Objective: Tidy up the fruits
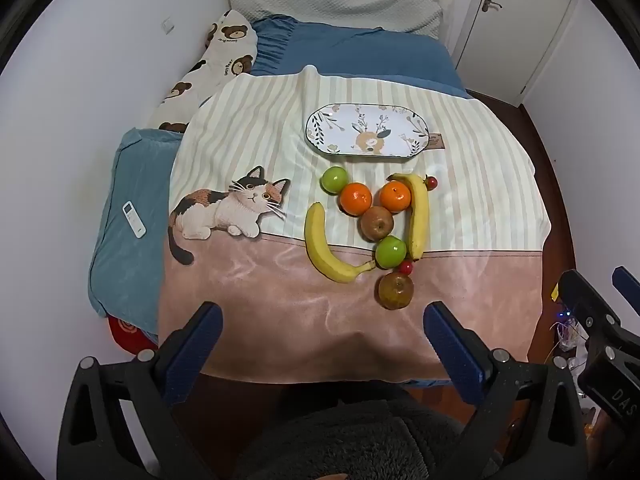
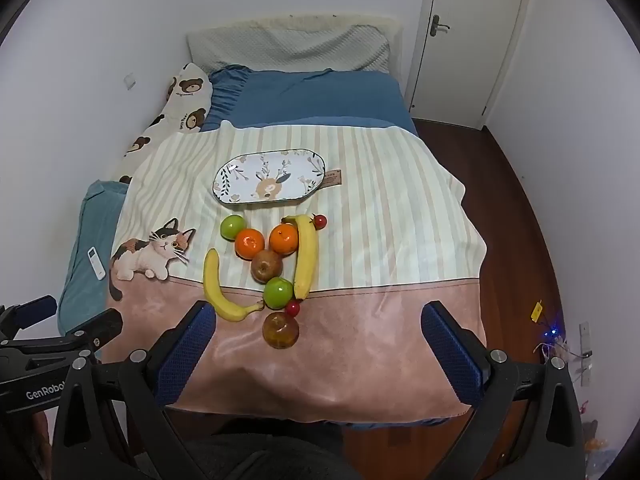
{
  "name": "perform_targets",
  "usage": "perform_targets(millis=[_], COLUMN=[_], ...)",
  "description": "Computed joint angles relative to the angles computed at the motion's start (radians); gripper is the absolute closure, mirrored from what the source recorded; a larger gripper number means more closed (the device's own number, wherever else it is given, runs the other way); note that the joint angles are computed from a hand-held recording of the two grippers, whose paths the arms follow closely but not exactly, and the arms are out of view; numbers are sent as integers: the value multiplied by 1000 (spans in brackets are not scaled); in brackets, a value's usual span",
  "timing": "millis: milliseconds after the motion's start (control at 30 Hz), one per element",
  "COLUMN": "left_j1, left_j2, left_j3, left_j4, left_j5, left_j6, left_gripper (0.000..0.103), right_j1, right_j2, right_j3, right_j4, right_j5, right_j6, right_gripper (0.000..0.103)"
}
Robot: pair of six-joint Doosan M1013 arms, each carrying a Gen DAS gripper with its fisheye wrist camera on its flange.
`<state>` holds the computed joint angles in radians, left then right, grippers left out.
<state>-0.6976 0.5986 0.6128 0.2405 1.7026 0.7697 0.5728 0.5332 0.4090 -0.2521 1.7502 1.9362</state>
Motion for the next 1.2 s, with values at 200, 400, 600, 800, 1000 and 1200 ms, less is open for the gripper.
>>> perform_targets(millis=[200, 400, 600, 800, 1000, 1200], left_j1=[3, -1, 0, -1, 0, 0], left_j2=[-1, -1, 3, 7, 6, 10], left_j3=[2, 4, -5, -14, -11, -18], left_j4=[3, 16, 16, 22, 22, 24], left_j5=[-1, -1, 3, 10, 8, 9], left_j6=[10, 1, 5, 7, 6, 9], left_gripper=[0, 0, 0, 0, 0, 0], right_j1=[-6, -16, -4, -2, -5, -5], right_j2=[6, -1, 21, 22, 25, 22], right_j3=[-7, -11, -37, -43, -42, -35], right_j4=[29, 30, 16, 13, 13, 13], right_j5=[5, 4, 27, 30, 26, 20], right_j6=[5, -10, 0, 2, -1, 1], right_gripper=[0, 0, 0, 0, 0, 0])
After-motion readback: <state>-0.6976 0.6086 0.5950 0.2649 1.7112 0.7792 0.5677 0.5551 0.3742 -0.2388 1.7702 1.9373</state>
